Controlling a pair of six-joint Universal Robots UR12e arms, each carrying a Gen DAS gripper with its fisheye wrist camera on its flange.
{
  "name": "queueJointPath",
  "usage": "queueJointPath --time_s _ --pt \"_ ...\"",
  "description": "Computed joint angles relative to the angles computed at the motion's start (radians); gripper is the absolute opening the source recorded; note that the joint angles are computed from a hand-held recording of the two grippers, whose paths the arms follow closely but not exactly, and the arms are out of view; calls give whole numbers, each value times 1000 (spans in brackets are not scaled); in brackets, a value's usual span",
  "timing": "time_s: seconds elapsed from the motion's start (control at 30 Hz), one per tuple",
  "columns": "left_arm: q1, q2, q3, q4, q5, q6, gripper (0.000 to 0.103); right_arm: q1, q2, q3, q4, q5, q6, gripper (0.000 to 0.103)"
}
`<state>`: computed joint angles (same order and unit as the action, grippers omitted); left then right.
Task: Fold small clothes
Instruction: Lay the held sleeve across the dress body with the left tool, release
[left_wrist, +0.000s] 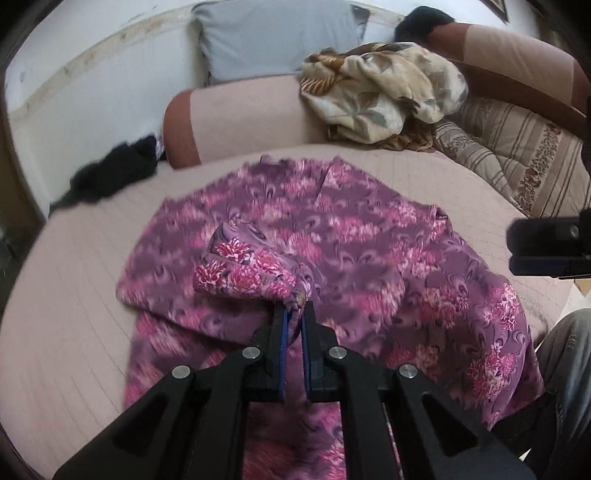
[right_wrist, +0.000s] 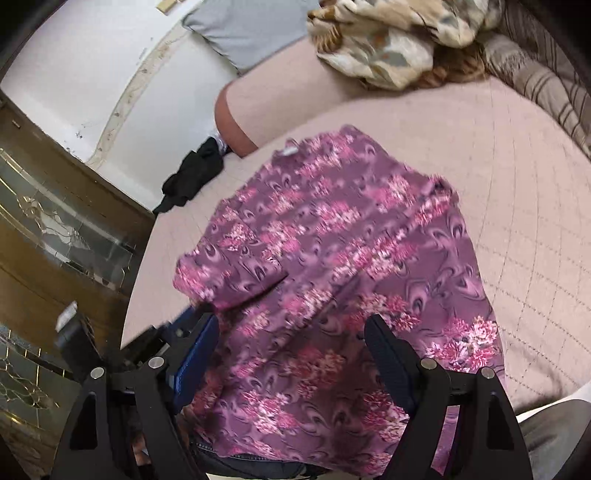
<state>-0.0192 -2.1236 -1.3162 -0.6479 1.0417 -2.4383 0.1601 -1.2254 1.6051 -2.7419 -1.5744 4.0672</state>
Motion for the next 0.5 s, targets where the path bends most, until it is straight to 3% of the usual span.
queueJointPath --time_s 0.1,0.23,0.37,0.5 --pt "-2 13 -22 33 25 4 6 -17 13 8 -44 57 9 85" --pt "5 38 -48 52 -24 85 8 -41 50 -11 -127 162 44 85" --pt "-4 43 -32 -100 -28 206 23 -56 86 -58 -123 240 39 85" --pt "19 51 -30 -175 -74 199 26 -64 116 -94 -85 305 24 85"
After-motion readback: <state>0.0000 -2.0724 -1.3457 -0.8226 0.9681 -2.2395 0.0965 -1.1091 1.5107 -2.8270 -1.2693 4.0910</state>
